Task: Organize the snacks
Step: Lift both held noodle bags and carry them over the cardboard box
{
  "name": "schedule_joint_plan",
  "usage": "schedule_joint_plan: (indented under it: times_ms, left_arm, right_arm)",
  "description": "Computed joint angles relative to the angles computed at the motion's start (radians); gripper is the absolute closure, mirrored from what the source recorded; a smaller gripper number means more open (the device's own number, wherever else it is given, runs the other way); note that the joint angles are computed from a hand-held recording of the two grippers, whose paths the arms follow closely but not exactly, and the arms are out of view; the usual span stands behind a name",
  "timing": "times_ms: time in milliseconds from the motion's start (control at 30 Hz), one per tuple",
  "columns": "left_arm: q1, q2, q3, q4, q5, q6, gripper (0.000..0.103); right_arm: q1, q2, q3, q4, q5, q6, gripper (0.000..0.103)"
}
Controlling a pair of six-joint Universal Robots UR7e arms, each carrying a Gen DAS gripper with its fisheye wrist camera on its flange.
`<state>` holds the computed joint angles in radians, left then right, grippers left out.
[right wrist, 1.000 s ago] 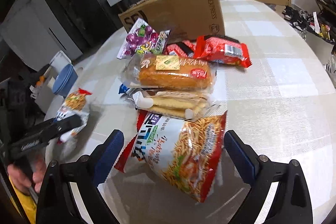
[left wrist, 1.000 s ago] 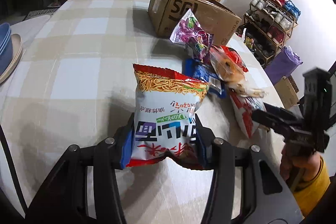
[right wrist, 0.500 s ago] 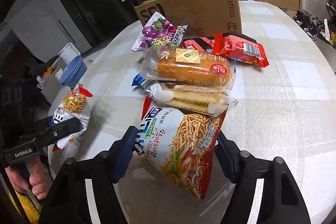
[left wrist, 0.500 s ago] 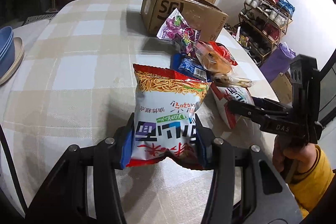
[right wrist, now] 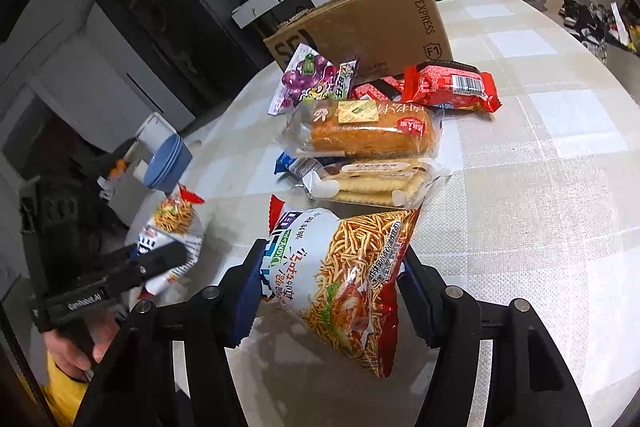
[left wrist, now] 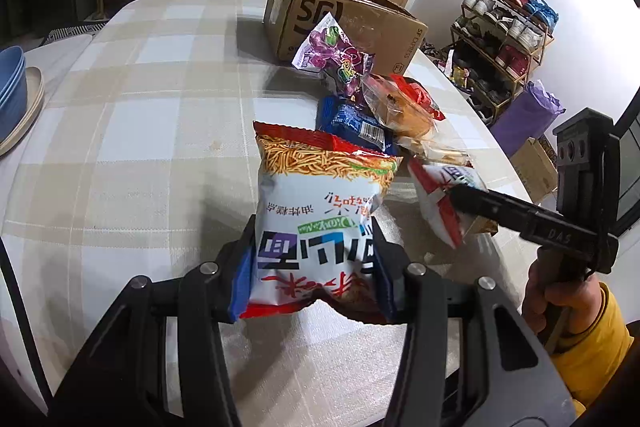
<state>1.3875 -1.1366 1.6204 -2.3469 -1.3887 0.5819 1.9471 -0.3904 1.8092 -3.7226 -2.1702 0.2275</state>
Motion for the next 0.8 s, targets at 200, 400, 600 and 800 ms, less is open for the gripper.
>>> schedule_joint_plan:
  times_ms: [200, 400, 600, 800]
  left_arm:
    - [-0.001, -0.011, 0.009, -0.003, -0.002, 0.001, 0.057]
    - [-0.012, -0.031, 0.033, -0.024, -0.005, 0.008, 0.057]
    - [-0.035, -0.064, 0.064, -0.046, -0.02, 0.026, 0.057]
    - [-0.067, -0.105, 0.095, -0.064, -0.027, 0.047, 0.057]
  right_arm:
    - [0.004, -0.012, 0.039, -0.095, 0.051, 0.008, 0.041]
    - [0.042, -0.03, 0.056, -0.179, 0.047, -0.036, 0.041]
    - [0.083, -0.049, 0.036, -0.197, 0.025, -0.101, 0.041]
    - [0.109, -0.056, 0.012, -0.168, 0.004, -0.141, 0.04]
